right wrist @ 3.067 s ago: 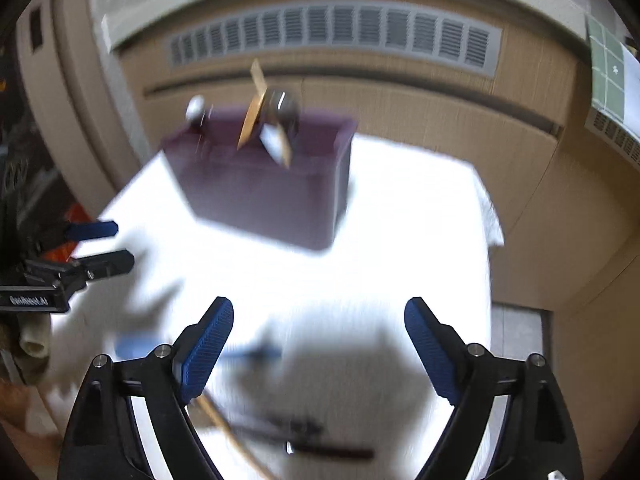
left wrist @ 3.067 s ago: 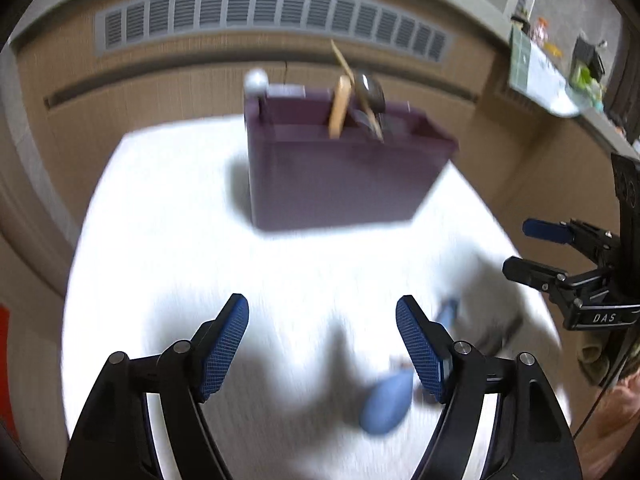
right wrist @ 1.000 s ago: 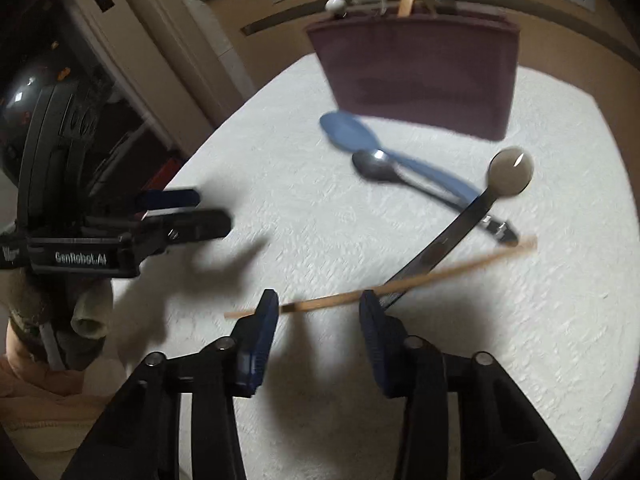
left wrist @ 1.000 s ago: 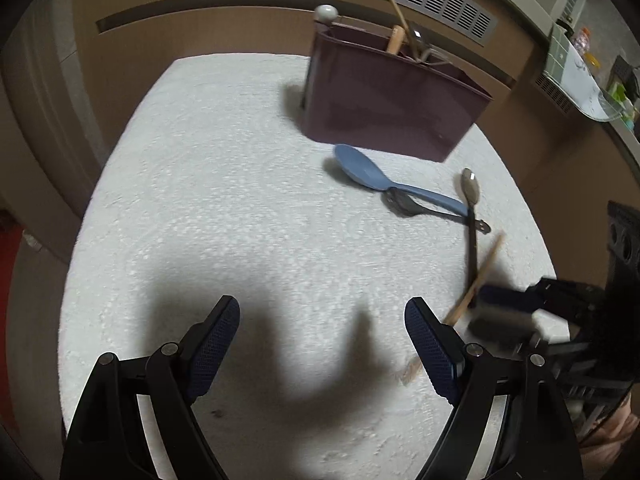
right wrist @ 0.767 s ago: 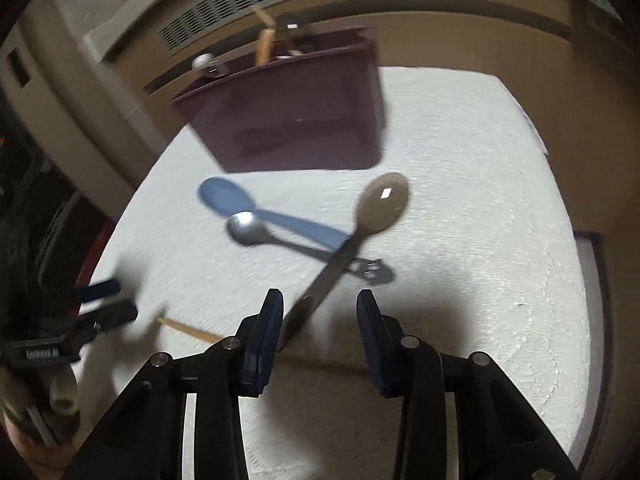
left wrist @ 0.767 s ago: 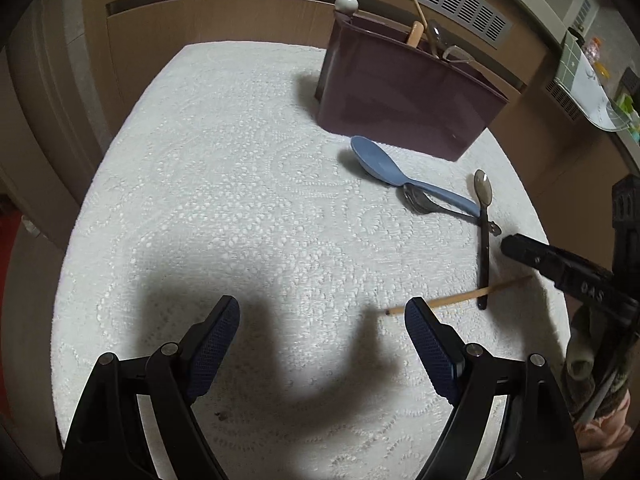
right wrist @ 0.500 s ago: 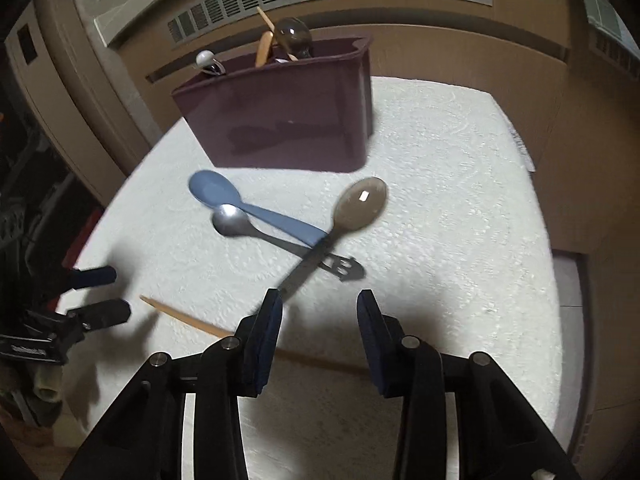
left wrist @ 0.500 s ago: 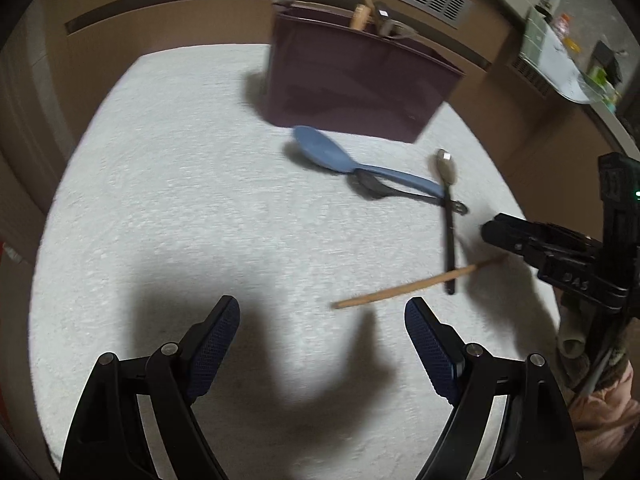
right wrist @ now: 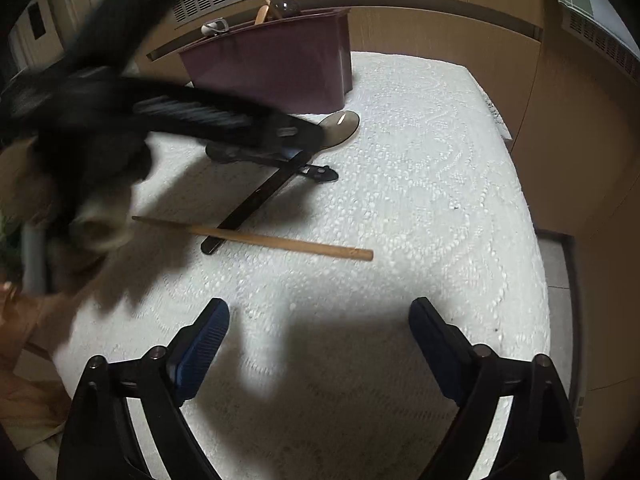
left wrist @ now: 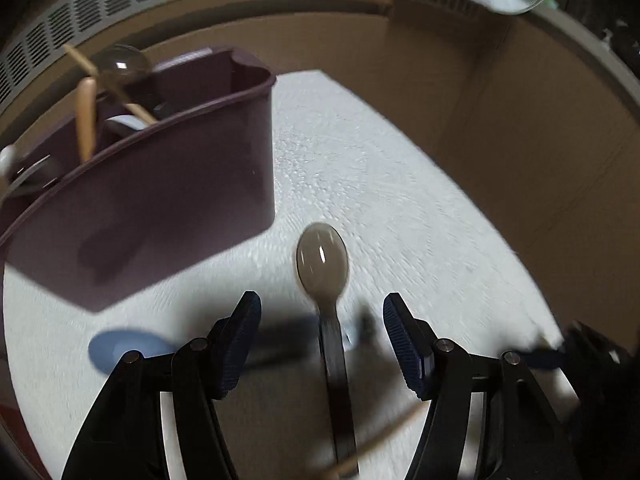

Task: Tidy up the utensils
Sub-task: 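Grasp the black-handled grey spoon with the left tool, then grasp the wooden chopstick with the right tool while the left tool holds the grey spoon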

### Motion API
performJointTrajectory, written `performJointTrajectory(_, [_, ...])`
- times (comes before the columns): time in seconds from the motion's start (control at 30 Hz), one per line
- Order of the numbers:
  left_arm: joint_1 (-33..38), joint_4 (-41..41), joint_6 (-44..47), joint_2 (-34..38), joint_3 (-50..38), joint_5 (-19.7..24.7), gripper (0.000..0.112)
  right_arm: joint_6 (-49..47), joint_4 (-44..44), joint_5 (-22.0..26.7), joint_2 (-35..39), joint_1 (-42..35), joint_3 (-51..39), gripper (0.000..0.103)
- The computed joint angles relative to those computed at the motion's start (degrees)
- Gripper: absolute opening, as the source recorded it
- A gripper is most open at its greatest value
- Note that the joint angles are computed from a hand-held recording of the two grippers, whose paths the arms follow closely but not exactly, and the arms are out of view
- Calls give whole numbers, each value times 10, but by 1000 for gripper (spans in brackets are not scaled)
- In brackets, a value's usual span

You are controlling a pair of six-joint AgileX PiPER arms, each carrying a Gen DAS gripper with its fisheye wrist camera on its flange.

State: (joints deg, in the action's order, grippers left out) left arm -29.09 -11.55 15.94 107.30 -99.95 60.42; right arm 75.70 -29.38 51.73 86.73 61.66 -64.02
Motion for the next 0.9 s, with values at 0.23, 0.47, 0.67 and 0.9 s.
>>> performJointTrajectory(0.23, [-52, 92, -89, 88, -114, 22, 55, -4, 1, -21, -11, 5, 17, 101])
performJointTrajectory(0.47, [-64, 105, -78, 52, -65, -14, 33, -2, -1, -22, -6, 9, 13, 103])
performJointTrajectory(0.67, [4, 1, -16, -82, 74, -72, 34, -15, 10, -15, -1, 8, 6, 103])
performJointTrajectory(0.9, [193, -158, 108, -234, 207, -57, 34, -180, 31, 61, 61, 24, -94, 95])
